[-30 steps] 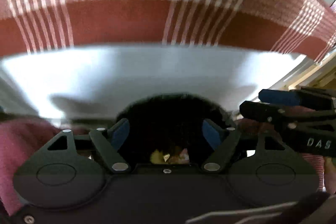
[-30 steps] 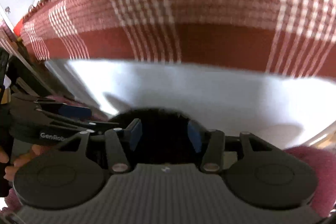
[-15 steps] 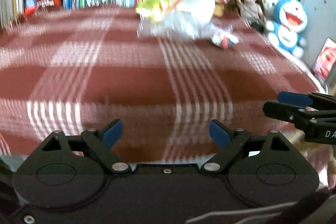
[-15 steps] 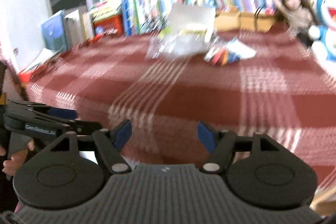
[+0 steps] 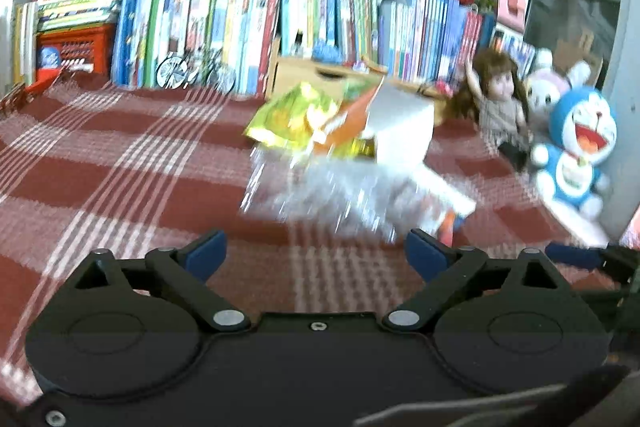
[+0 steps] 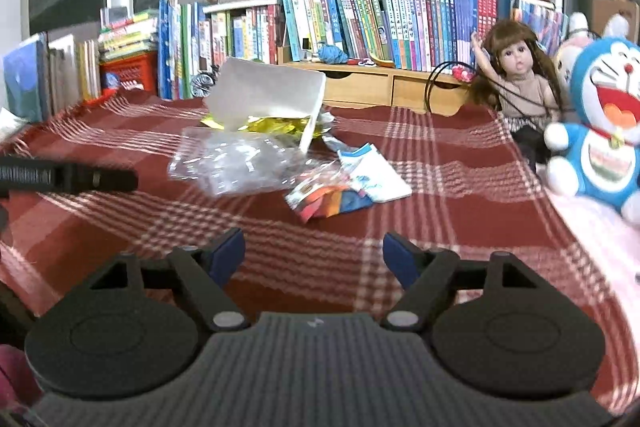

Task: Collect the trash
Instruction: 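Raise both open grippers back over the tablecloth, then grasp the clear plastic bag with the left gripper while the right gripper grasps the small orange snack packet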

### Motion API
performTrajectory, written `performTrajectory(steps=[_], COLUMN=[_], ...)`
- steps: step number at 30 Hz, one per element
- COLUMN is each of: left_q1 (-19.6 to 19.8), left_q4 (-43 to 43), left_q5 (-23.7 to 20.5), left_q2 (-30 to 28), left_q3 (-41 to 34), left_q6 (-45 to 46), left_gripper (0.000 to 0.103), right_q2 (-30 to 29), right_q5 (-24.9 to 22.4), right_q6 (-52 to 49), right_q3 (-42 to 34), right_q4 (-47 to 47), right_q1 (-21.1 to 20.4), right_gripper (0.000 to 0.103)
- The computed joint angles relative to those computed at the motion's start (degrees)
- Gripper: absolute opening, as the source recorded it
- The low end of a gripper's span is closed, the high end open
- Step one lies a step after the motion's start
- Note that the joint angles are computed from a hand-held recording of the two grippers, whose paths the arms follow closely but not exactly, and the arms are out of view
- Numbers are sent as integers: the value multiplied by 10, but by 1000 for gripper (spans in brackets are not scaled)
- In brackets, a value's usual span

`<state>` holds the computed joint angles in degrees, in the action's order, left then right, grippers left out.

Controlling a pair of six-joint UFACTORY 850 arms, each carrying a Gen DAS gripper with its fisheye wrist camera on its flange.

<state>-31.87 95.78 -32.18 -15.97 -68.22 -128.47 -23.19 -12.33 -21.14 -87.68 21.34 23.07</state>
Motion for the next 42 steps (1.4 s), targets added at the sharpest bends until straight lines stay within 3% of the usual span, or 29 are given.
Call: performTrajectory(steps=[4,6,18,19,20,21,26,34,38,40,42], left_q1=[18,22,50,54,57,58,58,49,38,34,29], left_q4=[105,111,22,27,27,15,53,179,191,191,187], left_q5=[8,7,41,57,70,71,71,61,31,20,11], left_q2=[-48,-75,-194,-195,-196,-198,-178,-104,-73,-59,-47], left_q3=[-49,-79,-207,-207,-208,-210,-180,-83,-47,-32,-18], left_q6=[-54,-45,86,80,76,82,34,-104,-106,-97,-90], left_gripper=[101,102,103,100,87,81,65,64,64,64,64], right_q2=[-46,-71,-167,-170,-175,-180,-188,-195,-206,-212,-215], right_q5=[-19,-32,-91,-94,-100,-106,-117,-119,-121,-129,-137], right_q6=[30,28,-57,-64,-72,-82,-111,-143,-133,-118,-98], right_q3=[-56,-86,-201,-206,-213,-220,-228,-233,-249,-259,-265], right_q4=[-61,-72,-14,-9,-5,-2,7,54,42,33,24], right_q1=[1,2,-10,-11,-12,-13,-18,-19,-13,-10,-9], right_gripper=[89,91,96,97,97,97,97,97,97,90,69])
